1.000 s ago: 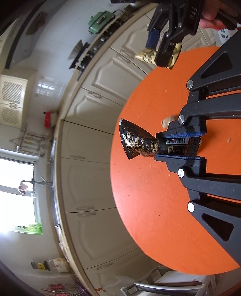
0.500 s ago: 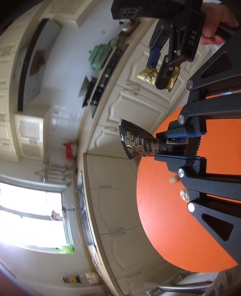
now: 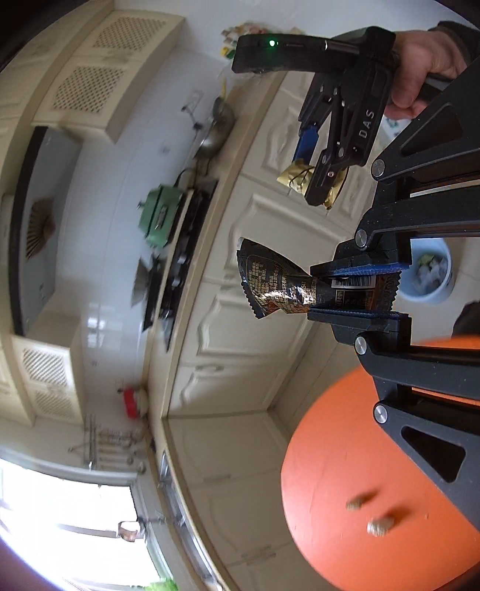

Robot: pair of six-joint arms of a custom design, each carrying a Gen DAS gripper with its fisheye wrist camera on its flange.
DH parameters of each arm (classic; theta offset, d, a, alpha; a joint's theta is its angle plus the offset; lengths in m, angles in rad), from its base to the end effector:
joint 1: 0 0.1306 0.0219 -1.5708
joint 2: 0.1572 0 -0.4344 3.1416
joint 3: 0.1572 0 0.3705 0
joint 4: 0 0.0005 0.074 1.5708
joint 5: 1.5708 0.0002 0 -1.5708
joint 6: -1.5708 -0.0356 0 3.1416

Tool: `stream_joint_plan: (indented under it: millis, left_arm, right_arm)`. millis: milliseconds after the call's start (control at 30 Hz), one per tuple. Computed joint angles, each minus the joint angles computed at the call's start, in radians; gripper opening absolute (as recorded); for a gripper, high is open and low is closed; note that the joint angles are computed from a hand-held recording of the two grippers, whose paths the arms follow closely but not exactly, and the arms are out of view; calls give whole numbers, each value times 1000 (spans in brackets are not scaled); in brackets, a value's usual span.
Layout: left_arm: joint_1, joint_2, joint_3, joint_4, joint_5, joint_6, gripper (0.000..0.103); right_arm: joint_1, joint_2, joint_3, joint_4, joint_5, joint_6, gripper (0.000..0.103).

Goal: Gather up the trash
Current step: 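Carry the black snack bag and yellow bag in both tools over the blue bin, then open both tools to drop the two bags into the bin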

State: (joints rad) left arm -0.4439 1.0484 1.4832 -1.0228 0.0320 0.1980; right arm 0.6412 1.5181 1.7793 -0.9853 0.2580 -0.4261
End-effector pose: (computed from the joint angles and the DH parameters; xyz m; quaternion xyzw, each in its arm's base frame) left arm 0.2647 -0.1277 0.6315 0.1156 0.8740 -0.1622 0.4433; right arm 0.4114 0.2951 0.5863 -0.0445 0.9046 0.1063 0.4104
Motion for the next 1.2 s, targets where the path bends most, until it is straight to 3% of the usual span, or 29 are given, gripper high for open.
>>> stream_joint_plan:
  millis: [300,600,867,967,1033,1200]
  left_arm:
    - [-92,133,-39,-14,101,34,11]
    - [-102,314,-13,-80,180,28,11]
    - [-97,539,144,-146,238,10,13]
    - [-98,679,293,-203,244,7,24]
    - [-91,786,400,-223,228,-1,31]
    - [-96,842,456,-223,173,10,77]
  right_arm:
    - [-154,-60,-240,3,-71,-75,64]
    - [-238,-38,-411,75,-184,-122,64]
    - [-298,15,-471,128,-250,-131,67]
    - [-312,32,-482,138,-270,-137,68]
    - [-323,34,-497,160,-277,-152,83]
    - [-329,37,-504,158,-256,-166,103]
